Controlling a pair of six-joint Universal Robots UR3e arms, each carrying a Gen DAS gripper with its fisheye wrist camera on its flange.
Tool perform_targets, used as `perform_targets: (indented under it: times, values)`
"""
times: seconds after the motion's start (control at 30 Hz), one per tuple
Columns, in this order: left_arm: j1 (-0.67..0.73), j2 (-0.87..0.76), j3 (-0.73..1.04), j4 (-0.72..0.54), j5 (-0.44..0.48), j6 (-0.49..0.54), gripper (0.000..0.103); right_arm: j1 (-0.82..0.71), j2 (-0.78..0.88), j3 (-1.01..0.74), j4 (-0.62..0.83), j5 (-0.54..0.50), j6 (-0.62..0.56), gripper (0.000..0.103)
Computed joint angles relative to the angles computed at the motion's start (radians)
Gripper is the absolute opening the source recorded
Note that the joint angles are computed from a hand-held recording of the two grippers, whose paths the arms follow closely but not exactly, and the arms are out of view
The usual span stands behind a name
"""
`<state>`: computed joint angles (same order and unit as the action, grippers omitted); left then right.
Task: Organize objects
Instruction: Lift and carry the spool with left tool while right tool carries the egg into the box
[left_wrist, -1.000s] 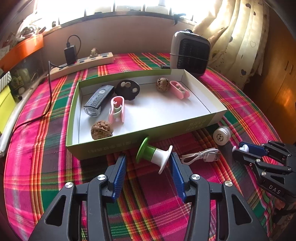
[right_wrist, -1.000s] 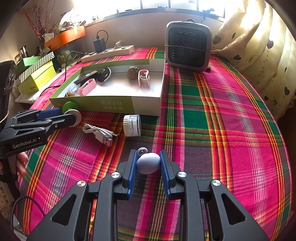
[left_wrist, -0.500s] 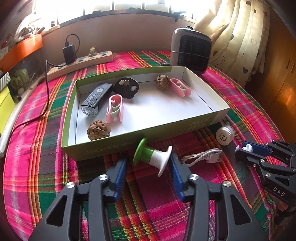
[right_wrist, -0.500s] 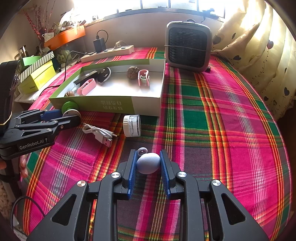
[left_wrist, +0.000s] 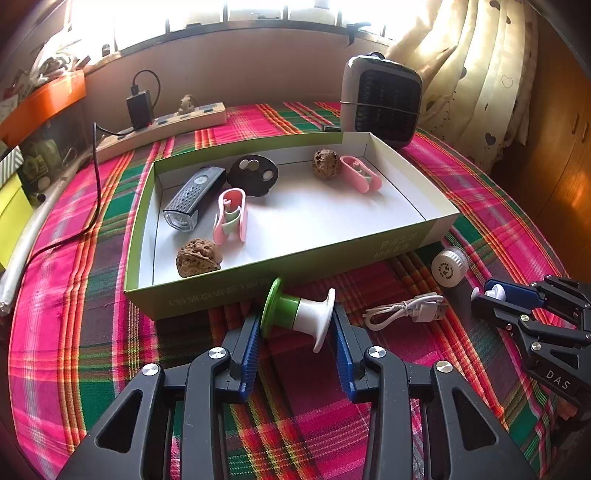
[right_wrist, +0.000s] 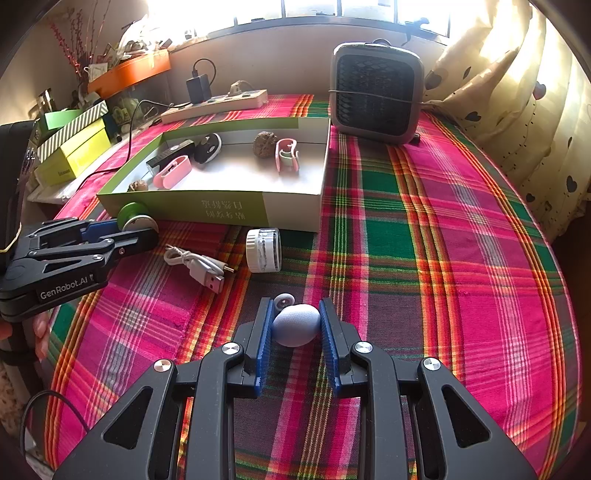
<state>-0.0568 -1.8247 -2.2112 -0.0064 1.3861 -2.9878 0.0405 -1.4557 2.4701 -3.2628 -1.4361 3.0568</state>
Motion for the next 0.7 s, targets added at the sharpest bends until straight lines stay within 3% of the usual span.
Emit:
perform_targets:
  times: [0.7]
  values:
    - [0.002,0.090,-0.048,-0.004,-0.015,0.004,0.034,0.021,-0.041,-0.008,0.009,-0.006,0.014,0.026]
